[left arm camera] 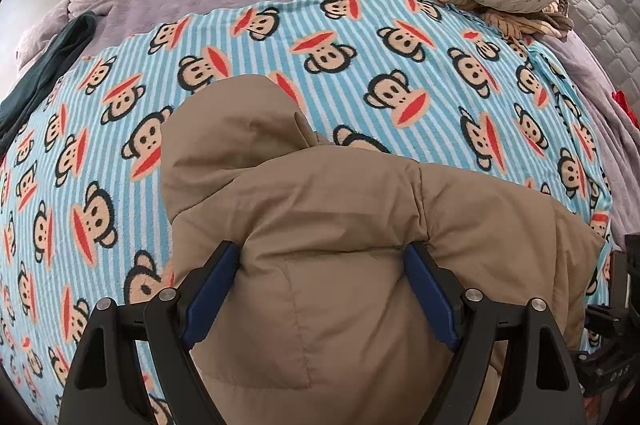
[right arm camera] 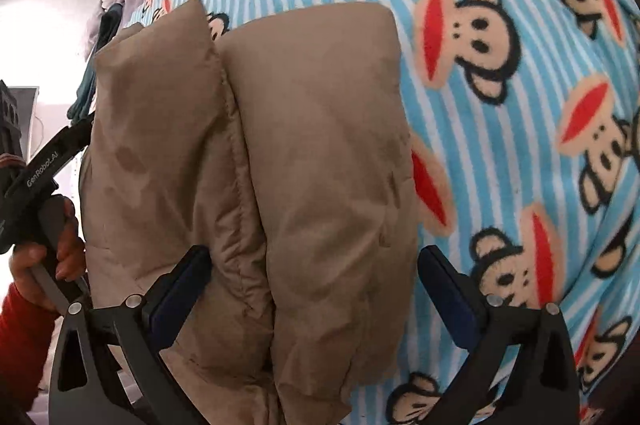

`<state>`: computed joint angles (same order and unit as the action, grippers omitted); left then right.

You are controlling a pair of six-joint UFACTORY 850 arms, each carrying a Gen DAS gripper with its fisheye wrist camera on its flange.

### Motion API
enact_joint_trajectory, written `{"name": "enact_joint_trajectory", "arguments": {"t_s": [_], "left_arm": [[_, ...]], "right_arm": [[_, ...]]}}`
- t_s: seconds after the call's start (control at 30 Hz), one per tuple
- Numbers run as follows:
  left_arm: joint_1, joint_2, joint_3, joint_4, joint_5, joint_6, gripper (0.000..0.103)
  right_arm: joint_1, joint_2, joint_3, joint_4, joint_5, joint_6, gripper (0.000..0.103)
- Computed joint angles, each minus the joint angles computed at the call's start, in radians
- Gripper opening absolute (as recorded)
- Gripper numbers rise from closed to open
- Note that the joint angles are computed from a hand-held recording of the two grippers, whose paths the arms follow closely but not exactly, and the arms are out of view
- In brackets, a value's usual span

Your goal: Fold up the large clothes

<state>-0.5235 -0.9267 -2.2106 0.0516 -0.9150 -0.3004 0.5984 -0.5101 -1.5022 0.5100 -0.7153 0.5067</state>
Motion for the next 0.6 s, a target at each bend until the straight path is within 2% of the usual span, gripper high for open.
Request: {"name": "enact_joint_trajectory", "arguments": {"t_s": [0.17, 0.23, 0.3, 0.33, 0.37, 0.43, 0.5, 0.6], "left_arm": [[0.011, 0.001, -0.023, -0.016, -0.051, 0.025, 0.084], [0.038, 0.051, 0.036, -0.096, -0.035, 0.081, 0.084], [0.073, 0.114, 0.125, -0.217, -0.004, 0.14, 0.085], [0.104, 0.158, 0.195, -0.32, 0.013, 0.188, 0.089], [0.126, 0.194, 0.254, -0.388, 0.035, 0.221, 0.102], [0.16, 0.277, 0.392, -0.488, 0.104, 0.279, 0.103], [0.187, 0.312, 0.468, -0.582, 0.098, 0.338, 0.103], [0.232, 0.325, 0.569, -0.829, 0.036, 0.449, 0.103]], "right_arm": [[-0.041, -0.03, 0.054, 0.33, 0.027, -0.258, 0.103], [-0.045, -0.037, 0.07, 0.417, 0.04, -0.329, 0.103], [-0.043, -0.039, 0.073, 0.449, 0.05, -0.372, 0.103], [-0.042, -0.035, 0.081, 0.466, 0.056, -0.393, 0.103], [-0.04, -0.036, 0.08, 0.477, 0.06, -0.402, 0.103], [-0.038, -0.038, 0.084, 0.51, 0.065, -0.432, 0.103], [-0.043, -0.016, 0.121, 0.545, 0.069, -0.478, 0.103], [-0.057, 0.006, 0.159, 0.578, 0.064, -0.537, 0.103]]}}
